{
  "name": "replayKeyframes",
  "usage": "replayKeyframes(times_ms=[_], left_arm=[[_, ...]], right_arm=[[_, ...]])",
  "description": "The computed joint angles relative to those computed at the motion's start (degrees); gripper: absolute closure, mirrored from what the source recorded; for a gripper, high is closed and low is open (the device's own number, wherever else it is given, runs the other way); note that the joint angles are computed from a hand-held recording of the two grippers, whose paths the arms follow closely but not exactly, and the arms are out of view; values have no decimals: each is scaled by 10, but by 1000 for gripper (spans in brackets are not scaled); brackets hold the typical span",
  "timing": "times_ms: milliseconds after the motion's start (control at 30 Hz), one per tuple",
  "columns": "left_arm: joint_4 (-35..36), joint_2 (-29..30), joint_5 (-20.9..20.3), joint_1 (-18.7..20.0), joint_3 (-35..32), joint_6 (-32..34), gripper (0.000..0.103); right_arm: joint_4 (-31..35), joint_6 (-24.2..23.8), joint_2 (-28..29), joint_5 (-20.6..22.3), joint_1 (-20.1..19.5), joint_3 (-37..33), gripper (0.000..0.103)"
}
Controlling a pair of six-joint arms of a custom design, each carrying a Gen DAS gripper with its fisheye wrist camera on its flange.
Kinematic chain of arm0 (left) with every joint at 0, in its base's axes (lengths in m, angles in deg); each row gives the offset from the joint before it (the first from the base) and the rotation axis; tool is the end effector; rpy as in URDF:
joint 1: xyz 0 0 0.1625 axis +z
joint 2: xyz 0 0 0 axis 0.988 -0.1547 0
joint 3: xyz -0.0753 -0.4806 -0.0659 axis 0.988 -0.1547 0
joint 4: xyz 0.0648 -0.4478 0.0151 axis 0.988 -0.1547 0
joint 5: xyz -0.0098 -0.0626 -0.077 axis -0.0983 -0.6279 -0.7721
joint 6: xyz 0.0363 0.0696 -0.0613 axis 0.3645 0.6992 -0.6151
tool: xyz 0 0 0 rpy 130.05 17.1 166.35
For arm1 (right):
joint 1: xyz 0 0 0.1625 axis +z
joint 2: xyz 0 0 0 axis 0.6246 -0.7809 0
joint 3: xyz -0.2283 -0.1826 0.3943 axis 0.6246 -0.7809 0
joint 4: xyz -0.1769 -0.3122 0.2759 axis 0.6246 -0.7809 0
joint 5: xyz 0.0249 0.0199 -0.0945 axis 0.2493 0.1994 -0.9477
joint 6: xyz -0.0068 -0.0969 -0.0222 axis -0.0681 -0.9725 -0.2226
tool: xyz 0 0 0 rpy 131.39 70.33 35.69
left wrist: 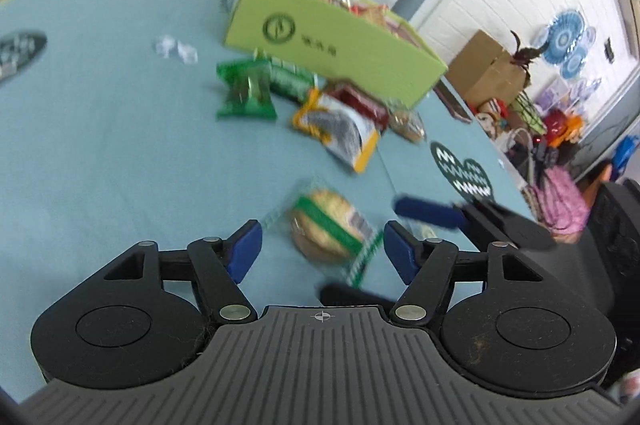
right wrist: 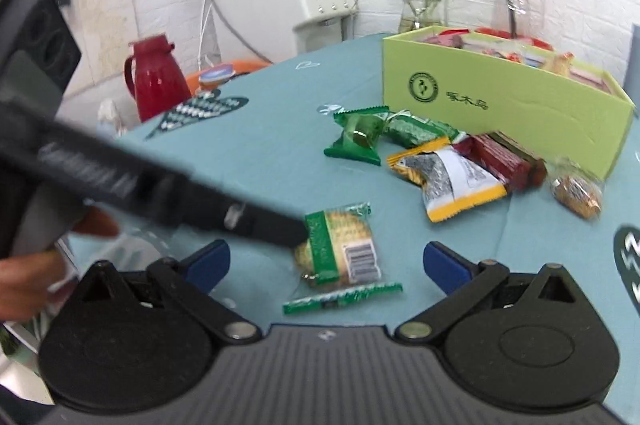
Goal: Organize snacks
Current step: 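Grasp the round biscuit packet with green band using the left gripper, then carry the biscuit packet into the green box and release it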
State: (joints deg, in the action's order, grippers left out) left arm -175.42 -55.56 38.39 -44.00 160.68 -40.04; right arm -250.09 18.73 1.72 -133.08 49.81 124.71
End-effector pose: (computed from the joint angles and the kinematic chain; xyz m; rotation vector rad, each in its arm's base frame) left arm -0.1472 -0.3781 0.0824 -0.1603 2.5335 -1.2610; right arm 0.1232 -0.4539 0.0456 1.6791 -2.4685 0.3371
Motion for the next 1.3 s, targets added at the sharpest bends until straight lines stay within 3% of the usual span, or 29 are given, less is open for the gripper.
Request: replayKeyframes(times_ms=[67, 200, 333, 433, 533, 567, 600, 667, 767, 967, 1167, 1300], left_arm=[[-10, 10, -12, 8, -4, -1, 56], [-20, 21, -14, 20, -19, 36, 57], [0, 13, -7, 21, -19, 25, 55], [12, 15, 10, 13, -16, 6, 54], [40, 17, 26, 7, -21, -9, 58], [67, 14, 36, 3, -25, -18, 61], [105, 11, 49, -2, -29, -33, 71], [157, 14, 76, -9, -40, -45, 76], [107, 17, 64, 10, -50, -16, 88], [22, -14, 38, 61, -125, 190, 93], [6, -17, 31, 134, -283, 427, 91], [48, -12, 17, 182, -362, 471, 91]], right_arm=[[10, 5, 8, -17, 3, -6, 1], [61, 5, -9, -2, -4, 4, 1], [-1, -3, -1, -1, -2, 15, 1], [3, 6, 12, -8, 4, 3, 1], [-35, -34, 33, -12, 5, 12, 18], [-36, -37, 31, -7, 5, 13, 39], [-13, -17, 25, -1, 6, 9, 41], [0, -5, 22, -3, 8, 1, 43], [-4, 16, 22, -8, 11, -9, 40], [15, 57, 21, 33, 33, -79, 40], [33, 70, 92, 44, 76, -233, 40], [85, 82, 154, 27, 92, -341, 40]])
